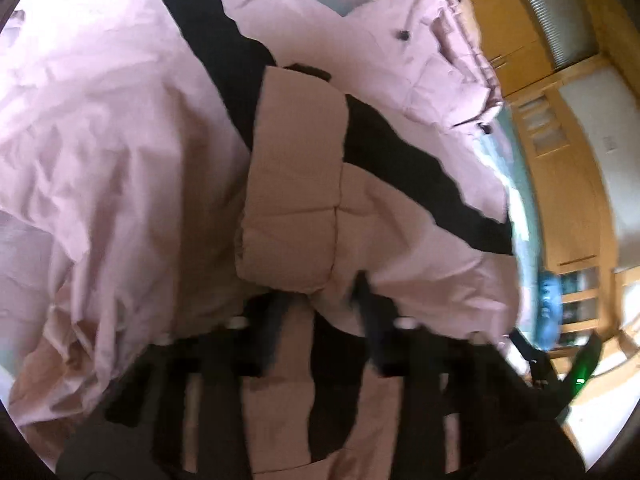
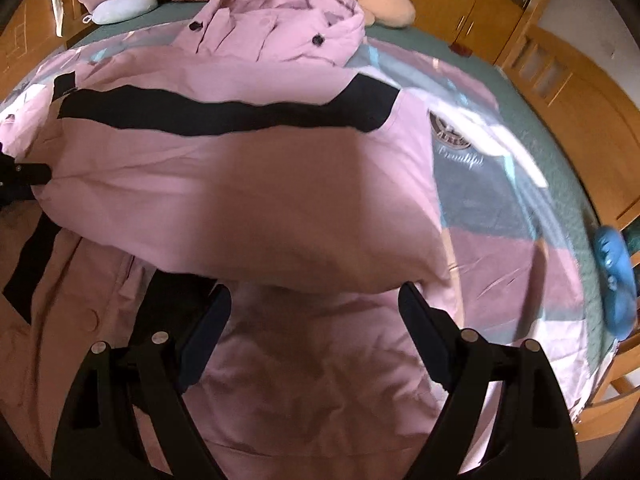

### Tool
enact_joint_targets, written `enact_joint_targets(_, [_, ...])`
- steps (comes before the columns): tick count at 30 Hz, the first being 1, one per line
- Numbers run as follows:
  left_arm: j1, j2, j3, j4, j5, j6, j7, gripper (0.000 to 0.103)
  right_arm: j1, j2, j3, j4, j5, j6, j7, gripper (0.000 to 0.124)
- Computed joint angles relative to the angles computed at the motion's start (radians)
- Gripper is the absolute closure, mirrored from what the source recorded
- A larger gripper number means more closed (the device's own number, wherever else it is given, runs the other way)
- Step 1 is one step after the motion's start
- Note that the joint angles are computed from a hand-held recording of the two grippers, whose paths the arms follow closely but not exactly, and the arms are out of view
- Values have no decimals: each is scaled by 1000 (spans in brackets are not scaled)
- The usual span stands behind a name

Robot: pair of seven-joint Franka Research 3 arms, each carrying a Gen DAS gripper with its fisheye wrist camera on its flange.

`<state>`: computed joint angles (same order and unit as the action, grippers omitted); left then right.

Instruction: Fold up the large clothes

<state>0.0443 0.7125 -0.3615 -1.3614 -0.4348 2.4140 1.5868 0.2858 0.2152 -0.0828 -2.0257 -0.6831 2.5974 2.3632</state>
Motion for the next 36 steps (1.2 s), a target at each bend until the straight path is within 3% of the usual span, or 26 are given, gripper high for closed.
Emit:
enact_joint_targets(4, [-3,-75,10,-99,0,124,4,88,10,-10,-27,-4,-107,9,118,38])
enact_joint_targets(9, [21,-170,-5,-191,2,246,36,89,-17,2,-22,8,-88,14,148,41])
enact_joint_targets(11, [13,-174,1,-195,24,245,38,88,-39,6,-14,7,-15,27,123,101])
enact_joint_targets(14, [-13,-169,26,-192,69,220,4,88,-51,-13,-28,-24,36,85,168,107])
enact_joint_targets(17, [-27,-160,39,-193,104,209,-17,88,-62,-36,-43,-61,29,172,223,108])
enact_joint_targets(21, [-35,-164,53,-207,154,241,-39,88,-93,-53,-14,-89,159,226,117,104])
enact_joint_targets(24, [-37,-167,62,-210,179,267,-63,88,-92,-63,2,-98,235,222,29,85])
enact_joint_targets(26, [-56,-160,83,-203,222,254,-98,88,-63,-80,-17,-106,159,226,70,75])
enact_joint_targets(30, [-81,-141,108,-184,294,229,-156,88,-40,-91,-34,-102,-34,256,181,74])
enact_joint_targets(32, [-80,-140,107,-187,313,227,-165,87,-47,-57,-16,-64,-13,194,136,73])
enact_joint_targets(35, [-82,-138,106,-183,340,211,-174,86,-78,40,30,29,211,36,-73,72])
enact_joint_targets(36, [-81,-134,105,-177,343,200,-177,85,-69,47,19,30,221,35,-81,72])
